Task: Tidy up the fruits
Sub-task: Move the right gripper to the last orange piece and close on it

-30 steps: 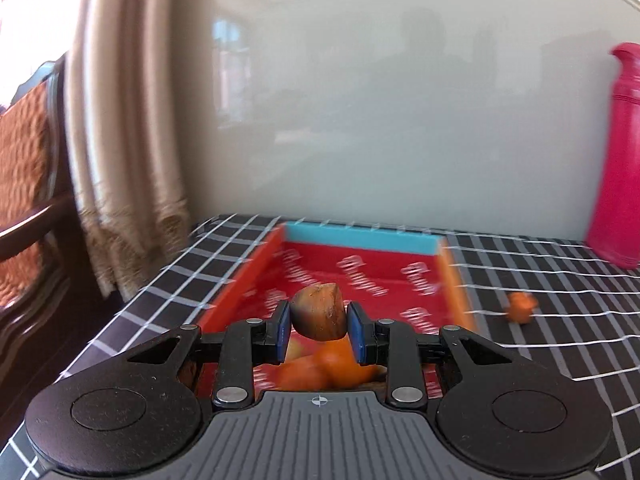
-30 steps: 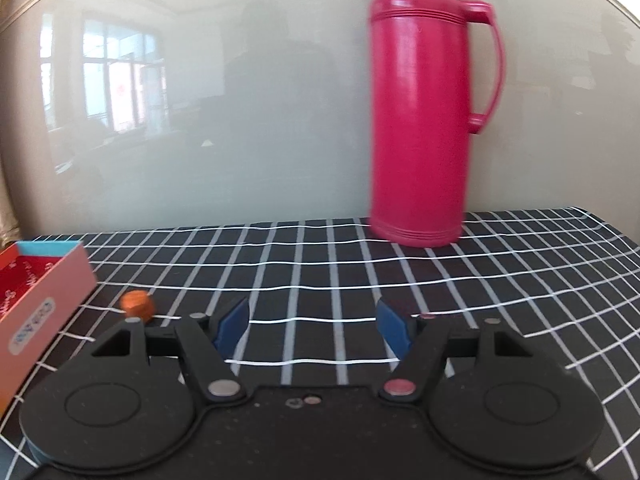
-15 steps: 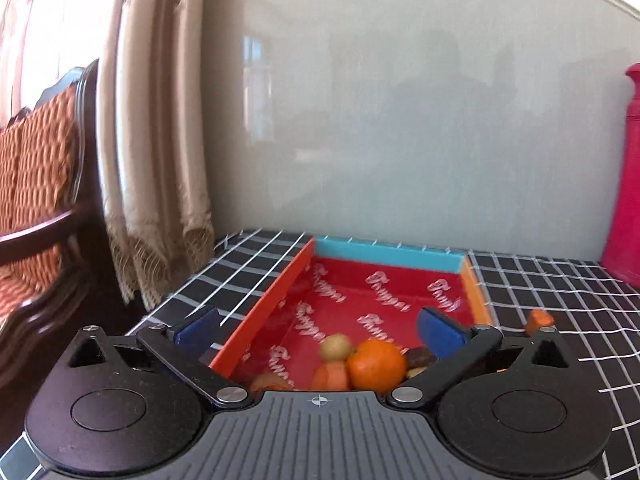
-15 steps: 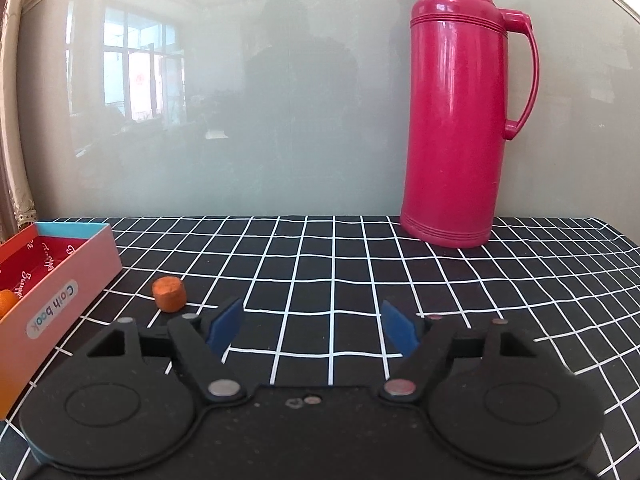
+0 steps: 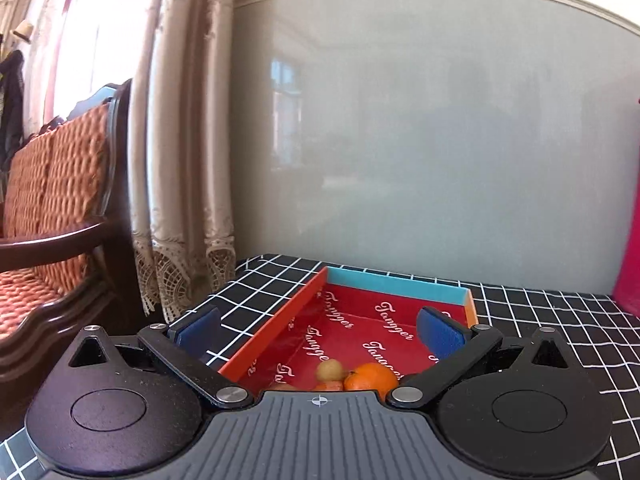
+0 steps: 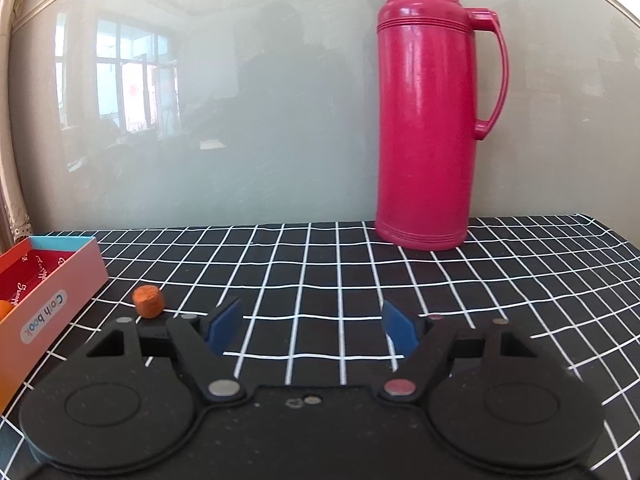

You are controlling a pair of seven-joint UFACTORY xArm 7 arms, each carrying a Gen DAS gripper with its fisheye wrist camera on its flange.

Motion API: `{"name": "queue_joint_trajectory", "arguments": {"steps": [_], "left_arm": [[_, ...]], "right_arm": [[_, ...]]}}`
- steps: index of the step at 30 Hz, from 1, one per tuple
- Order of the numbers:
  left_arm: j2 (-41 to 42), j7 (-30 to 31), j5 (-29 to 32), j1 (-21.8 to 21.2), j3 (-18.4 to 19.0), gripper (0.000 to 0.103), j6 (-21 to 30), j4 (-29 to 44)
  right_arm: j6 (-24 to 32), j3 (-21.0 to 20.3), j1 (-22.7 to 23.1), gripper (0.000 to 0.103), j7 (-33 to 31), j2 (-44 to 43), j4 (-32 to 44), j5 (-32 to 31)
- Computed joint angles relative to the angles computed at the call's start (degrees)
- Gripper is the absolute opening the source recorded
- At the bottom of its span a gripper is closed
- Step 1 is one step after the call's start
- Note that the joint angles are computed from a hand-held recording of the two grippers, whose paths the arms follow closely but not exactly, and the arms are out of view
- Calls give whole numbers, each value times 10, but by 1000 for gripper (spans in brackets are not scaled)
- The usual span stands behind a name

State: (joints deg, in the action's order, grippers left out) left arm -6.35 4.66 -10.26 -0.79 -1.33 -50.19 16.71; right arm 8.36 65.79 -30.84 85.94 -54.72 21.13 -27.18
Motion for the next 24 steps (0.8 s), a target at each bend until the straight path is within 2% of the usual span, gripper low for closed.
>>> {"name": "queue_joint_trajectory", "arguments": {"steps": [2,5,9,13,24], "left_arm": [[-5,23,3,4,1,103,5,-5],[-6,74,-55,4,-13,103,3,-9],[-2,57,-71,6,-5,103,-12,-8],[18,66,-98,8,-2,103,-30,6],[22,51,-20,45,32,103,13,17]], "right_arm": [[0,-12,13,76,0,-5,-11,1],[2,-31,32,76,2,-14,-27,1],[-7,-42,36,76,5,-20,-36,-4],[-17,-33,24,76,7,-18,-29,-3],[-49,29,-40,76,-11,-8,21,14]]}}
